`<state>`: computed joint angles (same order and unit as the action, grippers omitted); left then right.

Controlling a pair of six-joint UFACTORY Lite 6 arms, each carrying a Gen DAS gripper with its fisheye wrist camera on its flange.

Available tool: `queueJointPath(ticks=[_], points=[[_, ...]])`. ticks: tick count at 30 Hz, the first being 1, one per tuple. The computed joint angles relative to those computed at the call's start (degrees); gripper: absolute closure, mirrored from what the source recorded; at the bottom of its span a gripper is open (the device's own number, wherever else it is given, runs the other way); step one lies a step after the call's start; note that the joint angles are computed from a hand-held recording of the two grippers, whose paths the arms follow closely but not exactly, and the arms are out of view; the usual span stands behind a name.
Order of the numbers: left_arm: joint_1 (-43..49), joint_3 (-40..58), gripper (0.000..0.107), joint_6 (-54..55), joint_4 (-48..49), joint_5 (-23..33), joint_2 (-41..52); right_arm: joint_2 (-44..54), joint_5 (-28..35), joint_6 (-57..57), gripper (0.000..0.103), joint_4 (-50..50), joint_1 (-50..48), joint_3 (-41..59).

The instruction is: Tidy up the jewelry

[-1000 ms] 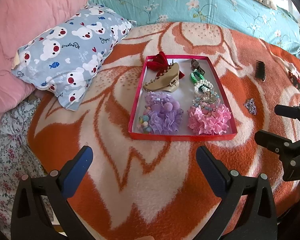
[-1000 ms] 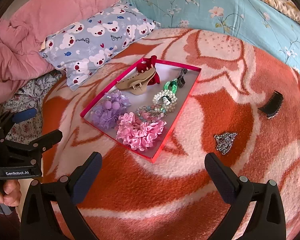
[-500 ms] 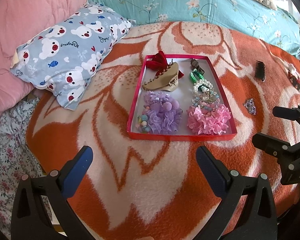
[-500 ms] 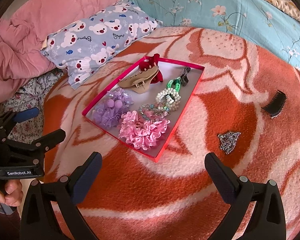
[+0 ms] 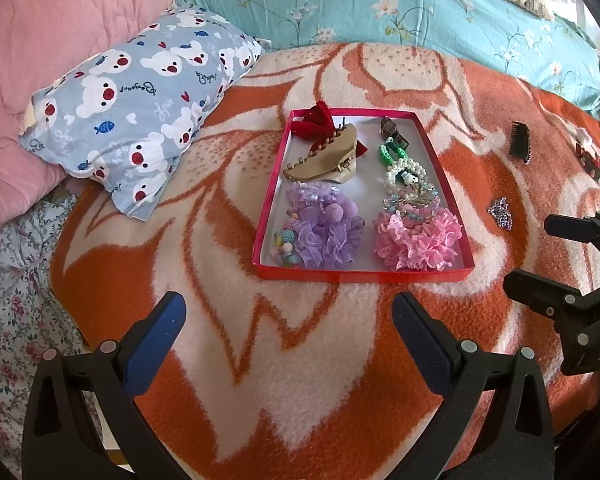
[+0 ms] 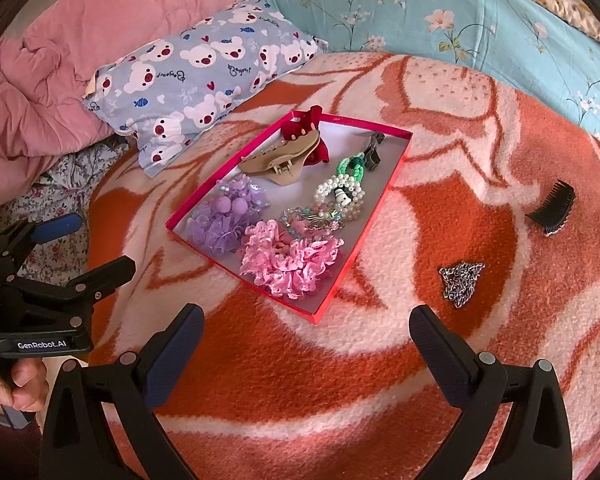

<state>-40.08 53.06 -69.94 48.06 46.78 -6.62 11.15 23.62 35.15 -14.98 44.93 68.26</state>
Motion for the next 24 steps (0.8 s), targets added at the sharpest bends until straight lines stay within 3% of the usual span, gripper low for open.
queueJointPath(ticks=[24], points=[[-0.15, 0.62, 0.004, -0.02, 1.03, -0.21, 0.2, 0.14, -0.72, -1.7, 0.0, 1.51, -0.51, -0.39]])
